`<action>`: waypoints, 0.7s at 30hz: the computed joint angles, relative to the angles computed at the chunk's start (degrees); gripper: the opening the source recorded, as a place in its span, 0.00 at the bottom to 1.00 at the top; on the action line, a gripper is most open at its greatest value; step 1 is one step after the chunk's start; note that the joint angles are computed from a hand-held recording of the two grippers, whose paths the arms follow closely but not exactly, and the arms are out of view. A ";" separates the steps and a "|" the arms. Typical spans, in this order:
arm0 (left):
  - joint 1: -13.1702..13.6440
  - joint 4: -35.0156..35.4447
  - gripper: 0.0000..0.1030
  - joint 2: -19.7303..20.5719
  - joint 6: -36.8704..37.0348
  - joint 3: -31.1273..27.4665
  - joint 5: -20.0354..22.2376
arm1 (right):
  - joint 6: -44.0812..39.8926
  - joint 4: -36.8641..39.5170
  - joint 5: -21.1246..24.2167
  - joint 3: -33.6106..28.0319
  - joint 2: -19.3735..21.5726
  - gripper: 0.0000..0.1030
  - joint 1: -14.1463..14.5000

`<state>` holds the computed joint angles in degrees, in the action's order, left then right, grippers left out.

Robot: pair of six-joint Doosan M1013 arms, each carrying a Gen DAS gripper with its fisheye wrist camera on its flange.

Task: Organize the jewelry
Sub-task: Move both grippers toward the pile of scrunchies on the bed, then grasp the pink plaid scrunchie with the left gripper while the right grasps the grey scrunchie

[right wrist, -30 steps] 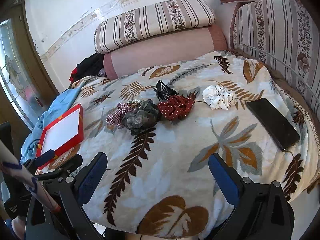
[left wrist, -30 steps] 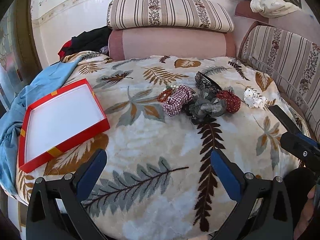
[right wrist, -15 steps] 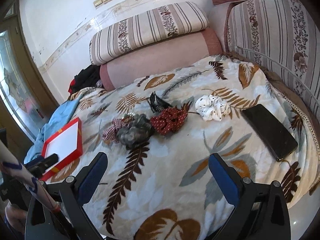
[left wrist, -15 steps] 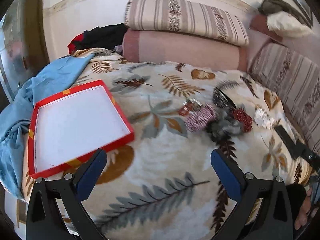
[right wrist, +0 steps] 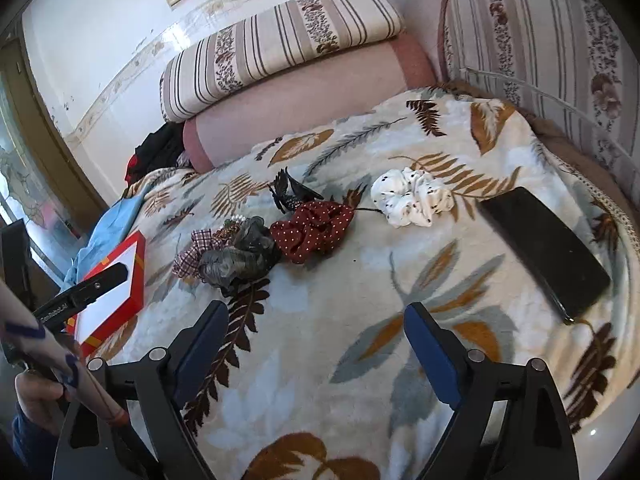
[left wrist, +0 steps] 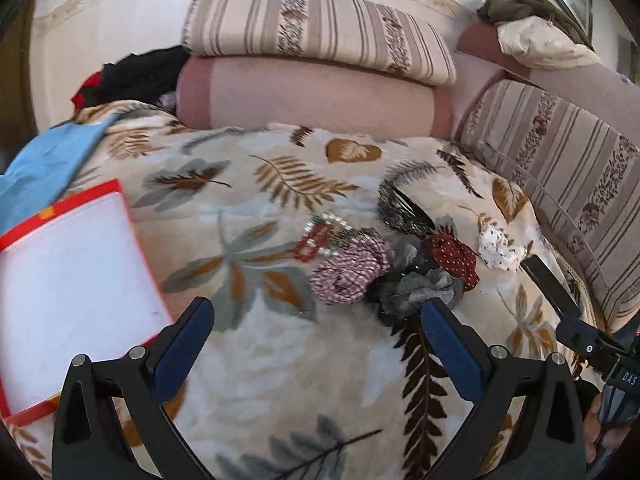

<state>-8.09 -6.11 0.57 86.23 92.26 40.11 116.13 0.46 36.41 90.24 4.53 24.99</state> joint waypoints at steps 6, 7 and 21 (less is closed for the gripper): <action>-0.65 0.78 1.00 2.28 0.84 -1.09 0.36 | -2.30 0.52 0.14 0.11 1.36 0.89 0.38; -0.74 1.23 0.99 2.81 0.55 -1.49 0.30 | -2.61 0.54 0.18 0.11 1.61 0.89 0.39; -0.61 -2.34 0.38 10.38 3.68 -6.45 4.66 | -4.84 2.80 -0.41 0.50 2.52 0.89 0.18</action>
